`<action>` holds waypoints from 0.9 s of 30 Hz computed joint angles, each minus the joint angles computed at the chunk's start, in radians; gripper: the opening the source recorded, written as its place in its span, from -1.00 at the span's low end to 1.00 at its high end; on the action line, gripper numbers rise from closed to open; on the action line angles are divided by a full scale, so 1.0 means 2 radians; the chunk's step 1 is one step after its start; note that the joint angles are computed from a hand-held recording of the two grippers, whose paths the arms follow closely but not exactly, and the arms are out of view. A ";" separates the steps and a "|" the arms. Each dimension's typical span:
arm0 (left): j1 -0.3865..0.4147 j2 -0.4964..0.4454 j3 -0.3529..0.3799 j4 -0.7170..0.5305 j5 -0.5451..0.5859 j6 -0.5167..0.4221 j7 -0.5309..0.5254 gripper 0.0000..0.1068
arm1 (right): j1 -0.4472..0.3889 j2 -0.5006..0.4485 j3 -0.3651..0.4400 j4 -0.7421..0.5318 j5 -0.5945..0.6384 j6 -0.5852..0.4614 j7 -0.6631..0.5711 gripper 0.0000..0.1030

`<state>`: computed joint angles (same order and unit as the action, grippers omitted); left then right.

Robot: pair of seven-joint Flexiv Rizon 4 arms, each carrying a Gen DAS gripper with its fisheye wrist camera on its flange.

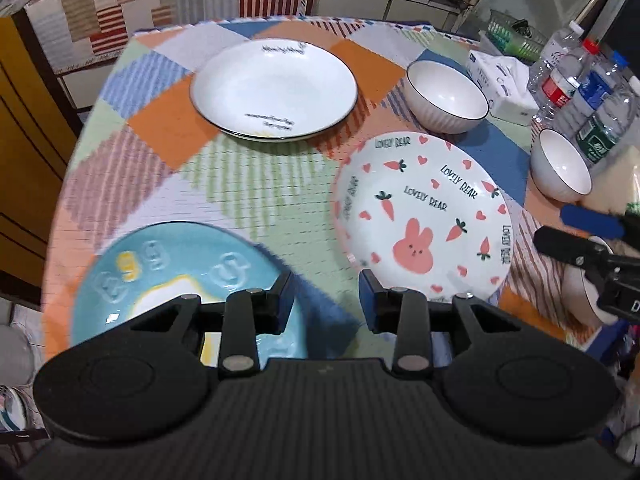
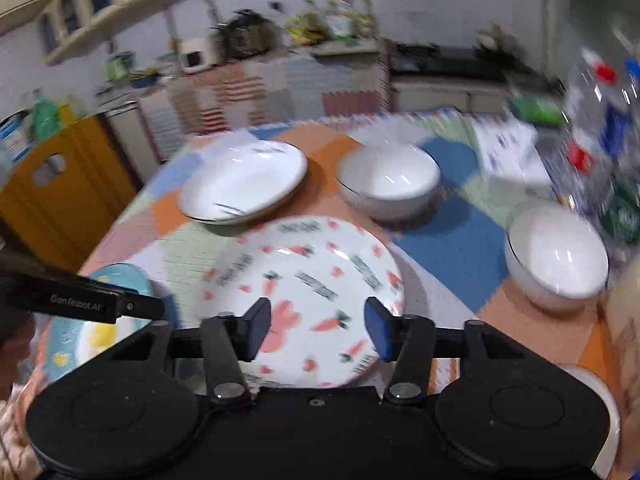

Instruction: Organize plates and bowls

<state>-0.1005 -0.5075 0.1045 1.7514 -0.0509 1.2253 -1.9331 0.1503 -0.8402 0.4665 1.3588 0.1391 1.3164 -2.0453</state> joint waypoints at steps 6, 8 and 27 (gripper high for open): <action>0.014 0.066 0.007 0.060 0.017 -0.012 0.026 -0.24 | 0.006 0.042 0.008 0.056 -0.027 0.048 -0.030 0.18; 0.015 0.082 0.014 0.075 0.036 -0.010 0.033 -0.22 | -0.003 0.050 0.026 0.061 -0.030 0.036 -0.038 0.18; 0.119 0.129 -0.040 0.238 -0.049 0.129 0.225 0.36 | 0.019 0.018 0.074 0.037 0.047 -0.011 -0.180 0.59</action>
<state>0.1376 -0.2488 0.0235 2.2279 -0.1490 1.4824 -1.4830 0.1891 -0.8044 0.6138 1.4320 0.2333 1.2936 -2.4054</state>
